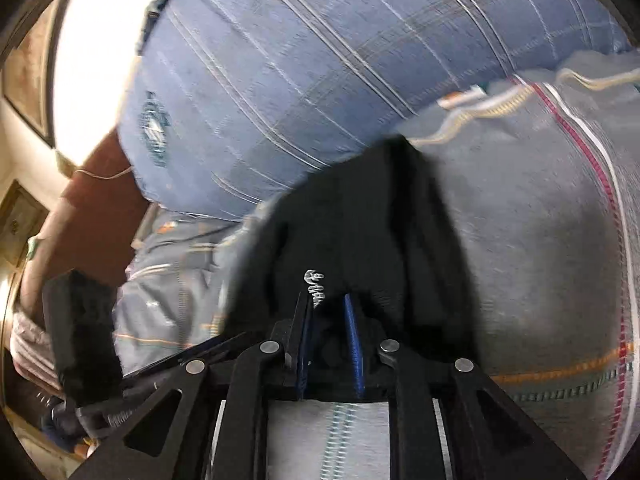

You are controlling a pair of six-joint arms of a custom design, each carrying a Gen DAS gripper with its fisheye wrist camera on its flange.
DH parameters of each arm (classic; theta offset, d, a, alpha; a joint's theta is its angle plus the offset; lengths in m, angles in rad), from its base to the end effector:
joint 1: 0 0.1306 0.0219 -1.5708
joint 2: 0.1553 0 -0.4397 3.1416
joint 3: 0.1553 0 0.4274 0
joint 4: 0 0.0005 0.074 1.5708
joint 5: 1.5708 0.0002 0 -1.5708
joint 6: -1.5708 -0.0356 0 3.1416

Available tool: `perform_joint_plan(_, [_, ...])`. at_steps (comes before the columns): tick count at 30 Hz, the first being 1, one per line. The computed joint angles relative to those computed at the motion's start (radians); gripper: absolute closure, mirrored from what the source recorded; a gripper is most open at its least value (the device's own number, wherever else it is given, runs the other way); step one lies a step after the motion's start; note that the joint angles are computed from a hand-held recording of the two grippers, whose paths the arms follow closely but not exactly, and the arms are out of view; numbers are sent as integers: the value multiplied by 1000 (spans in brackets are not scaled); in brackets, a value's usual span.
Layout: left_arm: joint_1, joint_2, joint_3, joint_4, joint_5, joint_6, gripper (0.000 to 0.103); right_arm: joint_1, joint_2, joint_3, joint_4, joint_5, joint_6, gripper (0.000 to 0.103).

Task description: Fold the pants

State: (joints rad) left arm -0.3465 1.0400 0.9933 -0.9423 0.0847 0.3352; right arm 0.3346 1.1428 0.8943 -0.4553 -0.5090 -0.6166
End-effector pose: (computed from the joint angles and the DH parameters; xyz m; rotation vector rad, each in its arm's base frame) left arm 0.3257 -0.1213 0.4281 0.0476 2.5970 -0.3637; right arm 0.3701 0.1465 0.3808 0.0508 2.3996 1.0561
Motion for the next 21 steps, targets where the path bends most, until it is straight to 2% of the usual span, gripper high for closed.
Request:
perform_joint_plan(3, [-19, 9, 3, -10, -41, -27, 24, 14, 5, 16, -34, 44, 57, 88])
perform_joint_plan(6, [22, 8, 11, -33, 24, -12, 23, 18, -17, 10, -40, 86, 86, 88])
perform_joint_plan(10, [65, -25, 3, -69, 65, 4, 23, 12, -43, -18, 28, 164, 42, 84])
perform_joint_plan(12, [75, -66, -10, -87, 39, 4, 24, 2, -66, -32, 33, 225, 20, 69])
perform_joint_plan(17, [87, -155, -44, -126, -45, 21, 24, 16, -128, -62, 25, 293, 14, 68])
perform_joint_plan(21, [35, -246, -70, -107, -211, 33, 24, 107, -190, -76, -16, 378, 56, 68])
